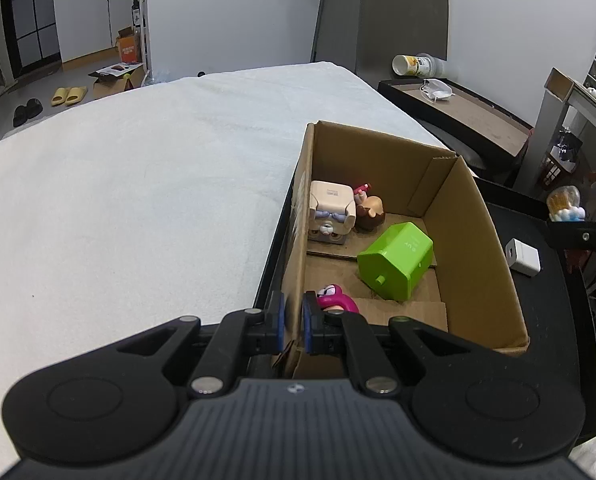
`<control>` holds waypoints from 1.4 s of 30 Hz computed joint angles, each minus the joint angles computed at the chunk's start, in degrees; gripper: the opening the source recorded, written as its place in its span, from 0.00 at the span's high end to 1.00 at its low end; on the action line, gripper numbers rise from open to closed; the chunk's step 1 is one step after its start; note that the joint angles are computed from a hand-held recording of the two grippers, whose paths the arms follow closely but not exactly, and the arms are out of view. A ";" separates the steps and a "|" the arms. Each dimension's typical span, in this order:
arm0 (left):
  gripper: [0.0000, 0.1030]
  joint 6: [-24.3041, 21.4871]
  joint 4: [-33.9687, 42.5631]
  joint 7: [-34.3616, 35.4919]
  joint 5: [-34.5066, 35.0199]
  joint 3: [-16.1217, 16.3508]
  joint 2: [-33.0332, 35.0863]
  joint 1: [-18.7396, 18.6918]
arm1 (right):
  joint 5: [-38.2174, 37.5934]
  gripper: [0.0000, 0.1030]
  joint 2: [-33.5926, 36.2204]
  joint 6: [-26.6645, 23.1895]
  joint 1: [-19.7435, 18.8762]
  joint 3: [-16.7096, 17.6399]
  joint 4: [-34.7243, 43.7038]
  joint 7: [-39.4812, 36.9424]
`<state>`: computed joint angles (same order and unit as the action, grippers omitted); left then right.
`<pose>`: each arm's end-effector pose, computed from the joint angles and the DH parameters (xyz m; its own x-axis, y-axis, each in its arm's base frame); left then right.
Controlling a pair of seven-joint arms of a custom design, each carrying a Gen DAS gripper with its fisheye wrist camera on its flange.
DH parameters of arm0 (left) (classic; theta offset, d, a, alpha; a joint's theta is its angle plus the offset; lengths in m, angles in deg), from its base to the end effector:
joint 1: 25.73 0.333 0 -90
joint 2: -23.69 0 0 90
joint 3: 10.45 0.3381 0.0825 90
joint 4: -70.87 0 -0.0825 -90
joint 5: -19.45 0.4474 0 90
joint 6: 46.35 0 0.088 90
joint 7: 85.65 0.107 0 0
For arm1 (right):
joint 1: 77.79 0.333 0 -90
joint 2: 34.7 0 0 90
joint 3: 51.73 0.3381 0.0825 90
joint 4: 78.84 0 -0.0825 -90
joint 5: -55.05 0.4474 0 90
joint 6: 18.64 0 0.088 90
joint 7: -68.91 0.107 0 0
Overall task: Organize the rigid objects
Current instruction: 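Carry the red-and-blue figurine into the box and release it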
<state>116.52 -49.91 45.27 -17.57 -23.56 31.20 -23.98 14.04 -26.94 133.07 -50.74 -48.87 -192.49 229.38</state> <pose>0.6486 -0.0947 0.3997 -0.3667 -0.9235 0.1128 -0.7457 0.2193 -0.6291 0.5801 0.3528 0.4407 -0.1177 -0.9858 -0.1199 -0.7572 0.1673 -0.6314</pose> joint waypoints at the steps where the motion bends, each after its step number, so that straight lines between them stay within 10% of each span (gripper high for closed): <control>1: 0.92 -0.01 0.05 0.10 -0.14 -0.03 0.06 0.04 | -0.38 0.65 0.24 0.32 0.08 -0.01 0.25 0.13; 26: 0.92 -2.65 1.10 2.51 -3.45 0.34 0.38 0.55 | 2.16 0.65 10.57 -2.90 4.92 -3.91 14.06 -13.10; 42: 0.92 -0.67 0.34 -0.78 0.76 0.32 0.22 -0.18 | -6.35 0.49 6.67 -3.35 5.16 -3.94 9.37 -5.45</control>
